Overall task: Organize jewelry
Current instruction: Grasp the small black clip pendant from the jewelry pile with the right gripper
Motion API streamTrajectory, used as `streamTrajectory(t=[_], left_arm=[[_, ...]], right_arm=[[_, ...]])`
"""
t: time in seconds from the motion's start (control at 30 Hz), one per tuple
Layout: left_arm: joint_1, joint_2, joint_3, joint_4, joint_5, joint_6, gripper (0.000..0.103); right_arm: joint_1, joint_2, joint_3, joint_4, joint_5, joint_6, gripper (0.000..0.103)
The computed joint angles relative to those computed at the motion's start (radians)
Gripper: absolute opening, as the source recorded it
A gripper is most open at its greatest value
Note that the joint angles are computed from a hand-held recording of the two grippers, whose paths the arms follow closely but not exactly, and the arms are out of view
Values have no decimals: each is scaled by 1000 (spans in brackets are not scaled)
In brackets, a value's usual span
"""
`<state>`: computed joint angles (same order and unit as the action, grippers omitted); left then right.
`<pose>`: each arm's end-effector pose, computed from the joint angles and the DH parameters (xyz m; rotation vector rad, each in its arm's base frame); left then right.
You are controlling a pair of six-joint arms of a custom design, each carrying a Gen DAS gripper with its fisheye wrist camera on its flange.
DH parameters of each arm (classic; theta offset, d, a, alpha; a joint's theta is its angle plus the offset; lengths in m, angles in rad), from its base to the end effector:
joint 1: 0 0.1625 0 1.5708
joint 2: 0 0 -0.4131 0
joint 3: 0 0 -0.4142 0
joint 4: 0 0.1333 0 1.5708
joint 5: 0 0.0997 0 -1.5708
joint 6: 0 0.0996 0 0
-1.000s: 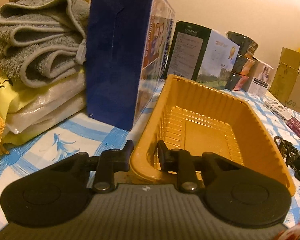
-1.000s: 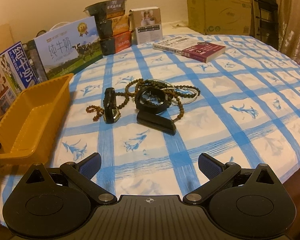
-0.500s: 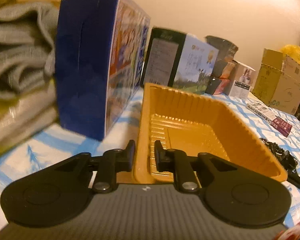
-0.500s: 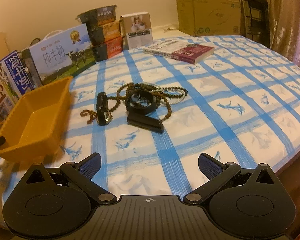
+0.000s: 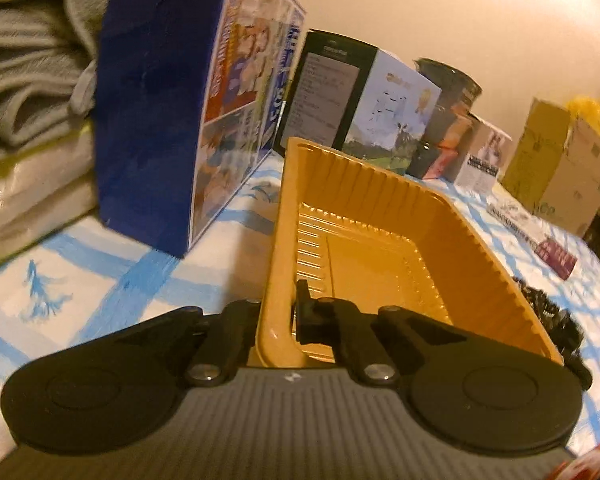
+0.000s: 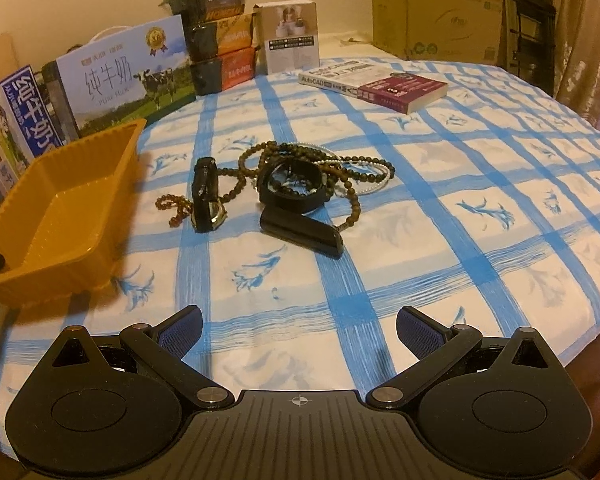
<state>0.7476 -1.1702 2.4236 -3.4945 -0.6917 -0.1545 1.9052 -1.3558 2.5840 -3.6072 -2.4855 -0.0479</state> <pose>-0.1564 -0.4314 0.1615 0.4110 2.3660 -1.2520 0.1630 -0.3034 0.2061 -0.0355 -2.1818 1.0538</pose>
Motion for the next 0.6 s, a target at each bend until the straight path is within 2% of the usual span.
streamTrajectory(t=[0.1, 0.13, 0.23, 0.3, 0.47, 0.53, 0.6], left_arm=[[8, -3, -24, 10, -8, 81, 4], [10, -4, -31, 13, -12, 105, 4], [9, -11, -53, 39, -10, 154, 4], [2, -14, -69, 66, 5, 170, 4], [-16, 10, -85, 24, 28, 248, 4], [-10, 20, -95, 17, 26, 266, 4], [-2, 27, -106, 10, 20, 279, 4]], right_arm=[[-22, 10, -1, -29, 19, -31, 103], [-27, 13, -2, -39, 25, -41, 100], [-48, 17, -13, -48, 59, -81, 84], [-61, 26, -25, -65, 89, -109, 77], [-85, 66, -77, -77, 171, -194, 56], [-98, 84, -97, -81, 214, -228, 44], [-106, 110, -121, -95, 240, -265, 42]])
